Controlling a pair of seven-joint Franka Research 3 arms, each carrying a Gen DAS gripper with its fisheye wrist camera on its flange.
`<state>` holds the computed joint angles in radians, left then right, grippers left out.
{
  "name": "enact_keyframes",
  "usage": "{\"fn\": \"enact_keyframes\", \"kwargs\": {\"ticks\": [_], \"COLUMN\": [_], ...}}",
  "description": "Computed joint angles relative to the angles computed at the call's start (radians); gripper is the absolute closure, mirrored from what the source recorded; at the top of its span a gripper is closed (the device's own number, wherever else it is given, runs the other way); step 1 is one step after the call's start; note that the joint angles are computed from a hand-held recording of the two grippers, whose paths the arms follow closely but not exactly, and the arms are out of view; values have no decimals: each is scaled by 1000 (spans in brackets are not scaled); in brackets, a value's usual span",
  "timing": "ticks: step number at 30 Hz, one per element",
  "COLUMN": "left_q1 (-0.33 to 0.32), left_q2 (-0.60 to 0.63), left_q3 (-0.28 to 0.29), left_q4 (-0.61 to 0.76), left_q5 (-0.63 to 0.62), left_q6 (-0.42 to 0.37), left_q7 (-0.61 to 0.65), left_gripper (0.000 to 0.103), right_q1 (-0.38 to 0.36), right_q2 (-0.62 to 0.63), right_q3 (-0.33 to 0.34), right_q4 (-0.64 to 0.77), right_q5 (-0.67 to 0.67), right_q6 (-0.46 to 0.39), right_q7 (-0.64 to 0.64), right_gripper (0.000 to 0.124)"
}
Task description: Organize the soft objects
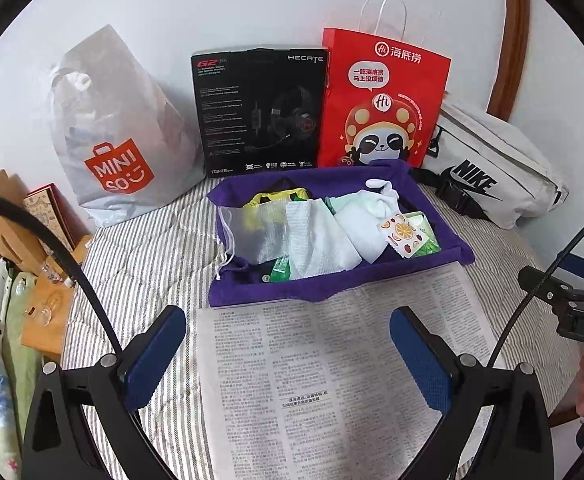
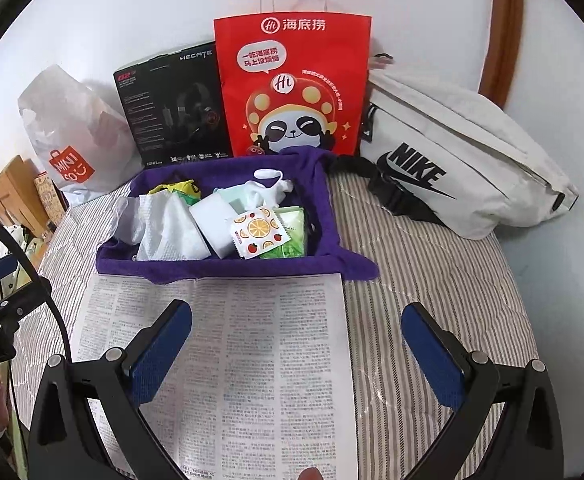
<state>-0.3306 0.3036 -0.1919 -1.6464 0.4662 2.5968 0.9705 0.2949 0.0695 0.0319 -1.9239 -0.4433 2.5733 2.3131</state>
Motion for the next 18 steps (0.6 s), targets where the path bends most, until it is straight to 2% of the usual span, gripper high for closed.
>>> {"fn": "enact_keyframes", "kwargs": {"ticks": [18], "left_q1": [-2], "left_q2": [-16], "left_q3": [-3], "left_q4": [-18], "left_q5": [-7], "left_q6": [2], "left_q7": [-26], "left_gripper": [0], "right_q1": [-9], "right_q2": [-29], "right_q3": [14], "right_q4": [-17], "right_q5": [-7], "right_q6": [-28], "right_q7": [0], "right_gripper": [21]}}
